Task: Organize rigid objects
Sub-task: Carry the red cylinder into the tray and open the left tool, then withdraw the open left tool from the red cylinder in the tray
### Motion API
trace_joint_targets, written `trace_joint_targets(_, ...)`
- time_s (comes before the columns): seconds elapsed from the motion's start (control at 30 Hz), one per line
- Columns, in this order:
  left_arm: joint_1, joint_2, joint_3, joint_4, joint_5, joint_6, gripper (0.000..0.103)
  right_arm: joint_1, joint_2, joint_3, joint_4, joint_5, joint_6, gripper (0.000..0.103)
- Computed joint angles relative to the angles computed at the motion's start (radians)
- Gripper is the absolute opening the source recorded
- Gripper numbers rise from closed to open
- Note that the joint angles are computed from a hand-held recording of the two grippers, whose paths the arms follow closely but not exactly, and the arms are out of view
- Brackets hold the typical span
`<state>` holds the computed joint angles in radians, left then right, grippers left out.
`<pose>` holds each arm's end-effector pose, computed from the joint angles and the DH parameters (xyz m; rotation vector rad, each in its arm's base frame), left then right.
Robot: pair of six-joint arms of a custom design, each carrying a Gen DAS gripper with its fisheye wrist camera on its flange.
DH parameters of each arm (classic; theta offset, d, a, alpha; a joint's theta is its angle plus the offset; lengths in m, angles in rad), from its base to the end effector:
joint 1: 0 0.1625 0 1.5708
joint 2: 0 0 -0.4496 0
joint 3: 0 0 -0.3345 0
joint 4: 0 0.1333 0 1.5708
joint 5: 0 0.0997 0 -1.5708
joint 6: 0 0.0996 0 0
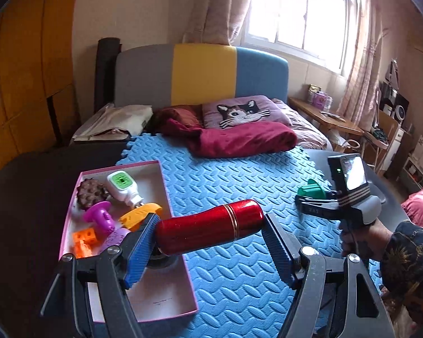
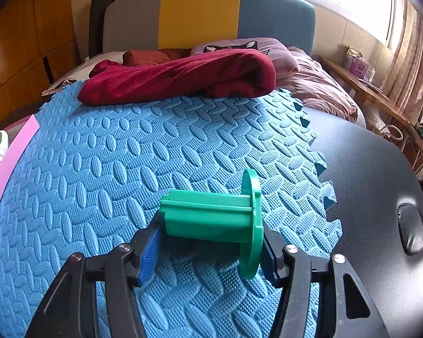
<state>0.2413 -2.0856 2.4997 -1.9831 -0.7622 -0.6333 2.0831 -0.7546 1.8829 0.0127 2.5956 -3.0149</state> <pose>-0.1300 -0.2435 0.3503 0.8686 2.3907 -0.9034 0.2389 -0.3265 0.0796 0.1534 -2.1686 0.8284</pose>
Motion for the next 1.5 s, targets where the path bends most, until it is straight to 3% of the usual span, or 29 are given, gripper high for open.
trace_joint_targets(0.33, 0.103, -0.083, -0.058, 0.122, 0.068, -0.018, 0.074, 0.001, 0.002, -0.001, 0.003, 0.001, 0.003, 0.060)
trace_joint_targets(0.57, 0.219, -0.175, -0.131, 0.298, 0.168, -0.045, 0.074, -0.001, 0.001, -0.003, 0.013, 0.000, 0.008, 0.060)
trace_joint_targets(0.7, 0.292, -0.199, -0.137, 0.330, 0.163, -0.039, 0.074, 0.000, 0.004, -0.006, 0.014, 0.004, 0.008, 0.060)
trace_joint_targets(1.07, 0.481, -0.096, -0.032, 0.048, 0.091, 0.172, 0.074, 0.005, 0.012, -0.015, 0.031, 0.014, 0.021, 0.060)
trace_joint_targets(1.37, 0.572, 0.005, 0.007, -0.158, 0.091, 0.312, 0.074, 0.005, 0.014, -0.019, 0.043, 0.013, 0.034, 0.060)
trace_joint_targets(1.5, 0.586, 0.006, 0.009, -0.184, 0.076, 0.327, 0.074, 0.004, 0.015, -0.021, 0.046, 0.013, 0.035, 0.060)
